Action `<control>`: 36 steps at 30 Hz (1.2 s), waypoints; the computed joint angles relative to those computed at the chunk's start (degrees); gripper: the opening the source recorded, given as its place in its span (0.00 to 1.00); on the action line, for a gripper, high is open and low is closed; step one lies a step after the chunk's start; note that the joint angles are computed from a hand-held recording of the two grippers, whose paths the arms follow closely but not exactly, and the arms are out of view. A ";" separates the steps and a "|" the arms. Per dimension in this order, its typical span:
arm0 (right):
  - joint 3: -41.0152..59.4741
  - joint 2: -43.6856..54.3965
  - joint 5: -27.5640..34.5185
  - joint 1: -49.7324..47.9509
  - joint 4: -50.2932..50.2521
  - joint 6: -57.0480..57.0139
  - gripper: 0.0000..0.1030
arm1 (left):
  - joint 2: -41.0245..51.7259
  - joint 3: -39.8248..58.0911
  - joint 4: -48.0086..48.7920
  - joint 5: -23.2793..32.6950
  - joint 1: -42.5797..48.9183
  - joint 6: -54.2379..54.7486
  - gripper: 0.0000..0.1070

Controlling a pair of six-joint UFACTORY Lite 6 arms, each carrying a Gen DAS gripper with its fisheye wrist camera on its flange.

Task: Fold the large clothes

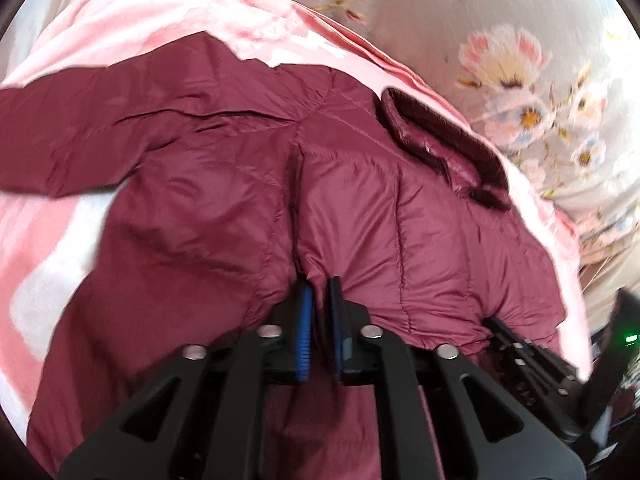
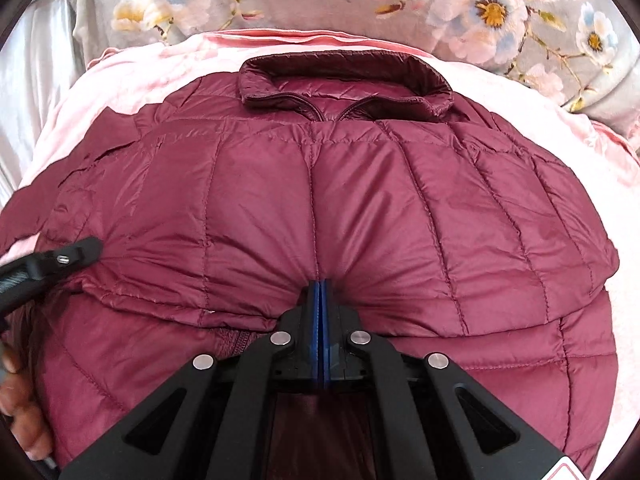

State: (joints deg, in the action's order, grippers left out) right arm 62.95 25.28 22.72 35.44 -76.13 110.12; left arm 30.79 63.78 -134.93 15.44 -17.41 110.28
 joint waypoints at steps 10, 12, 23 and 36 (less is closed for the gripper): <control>1.37 -2.67 3.03 2.34 4.71 -4.19 0.00 | -23.03 -19.31 21.10 5.19 24.40 -12.05 0.51; 2.00 -3.57 1.92 3.60 4.55 -2.99 0.00 | -21.45 -18.02 24.93 5.74 30.26 -13.92 0.51; 8.78 5.12 3.90 7.13 7.69 -6.50 0.00 | 4.52 6.58 34.43 10.93 51.57 -32.00 0.51; 7.97 5.04 3.65 6.86 5.22 -4.32 0.00 | -10.23 11.47 45.02 3.80 37.44 -38.62 0.02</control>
